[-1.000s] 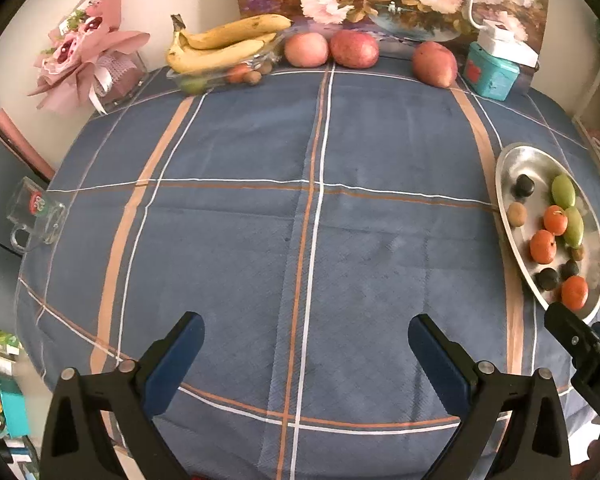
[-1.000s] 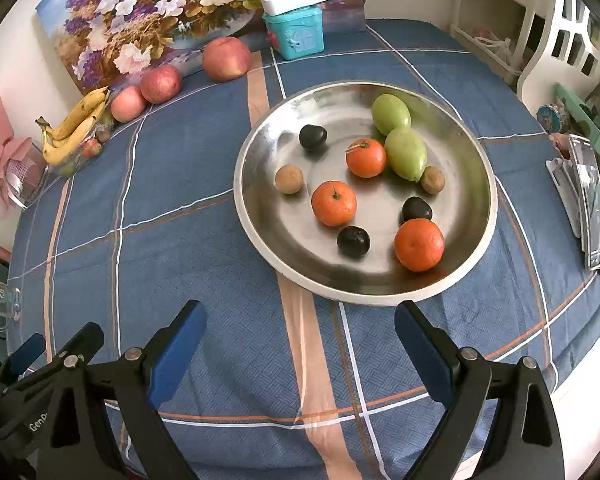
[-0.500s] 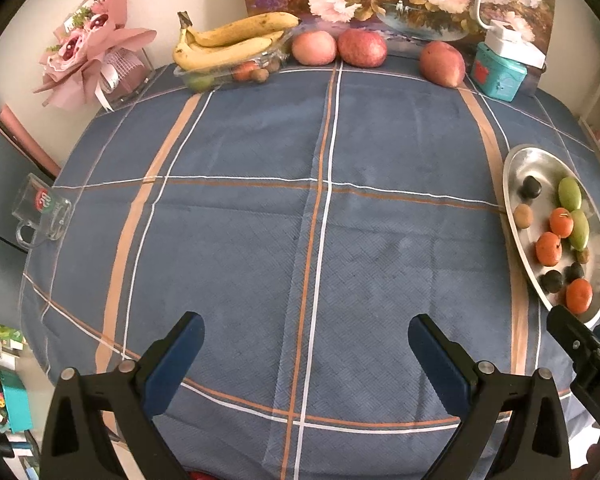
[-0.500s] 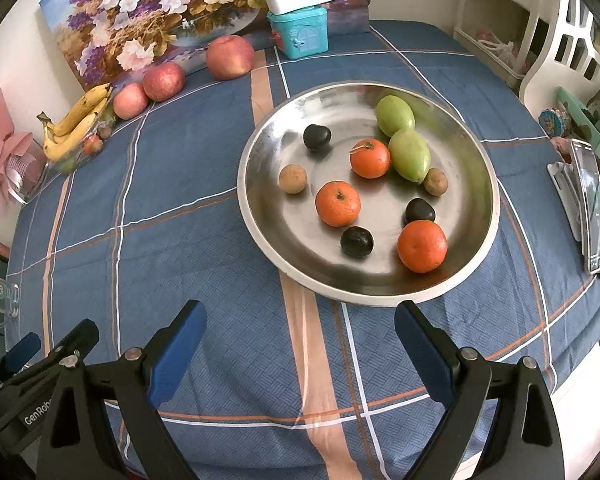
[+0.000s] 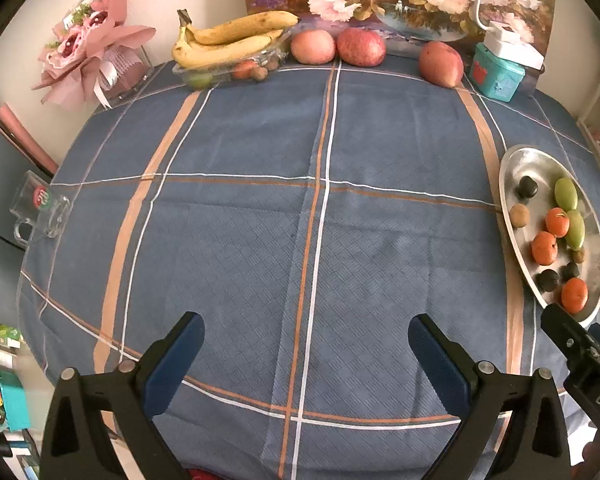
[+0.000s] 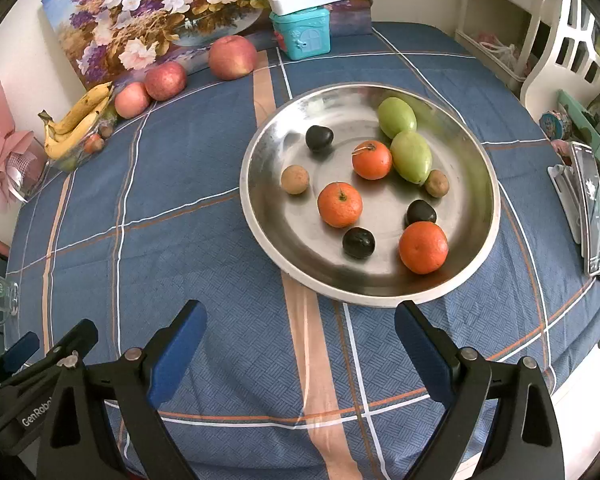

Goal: Organize fruits

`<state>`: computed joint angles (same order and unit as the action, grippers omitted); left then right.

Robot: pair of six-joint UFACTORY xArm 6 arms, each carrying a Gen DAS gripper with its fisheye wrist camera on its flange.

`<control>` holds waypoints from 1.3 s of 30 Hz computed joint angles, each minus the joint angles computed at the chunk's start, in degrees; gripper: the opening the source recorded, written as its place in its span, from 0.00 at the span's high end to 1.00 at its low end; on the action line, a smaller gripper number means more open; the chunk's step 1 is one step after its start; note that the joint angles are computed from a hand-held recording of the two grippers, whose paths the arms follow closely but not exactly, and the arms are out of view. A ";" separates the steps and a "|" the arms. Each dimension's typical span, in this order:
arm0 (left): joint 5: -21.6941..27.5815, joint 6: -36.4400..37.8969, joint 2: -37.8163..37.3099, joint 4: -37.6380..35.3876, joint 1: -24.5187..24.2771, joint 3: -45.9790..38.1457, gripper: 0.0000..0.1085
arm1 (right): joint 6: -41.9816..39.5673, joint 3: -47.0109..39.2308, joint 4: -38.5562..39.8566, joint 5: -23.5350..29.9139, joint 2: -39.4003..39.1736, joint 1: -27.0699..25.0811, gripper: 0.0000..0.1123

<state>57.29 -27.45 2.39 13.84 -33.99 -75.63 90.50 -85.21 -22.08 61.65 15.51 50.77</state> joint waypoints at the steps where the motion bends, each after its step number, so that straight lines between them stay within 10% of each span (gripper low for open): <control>1: 0.03 0.00 -0.05 -0.10 -0.01 -0.02 0.05 | -0.07 -0.06 0.03 0.08 0.04 -0.01 0.15; 39: 0.53 -1.68 -1.10 0.31 -0.48 0.60 0.05 | -0.77 -0.24 0.79 0.41 0.47 0.03 0.15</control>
<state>57.82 -29.13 1.29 14.15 -34.47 -75.03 89.73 -85.45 -21.29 62.06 15.99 50.79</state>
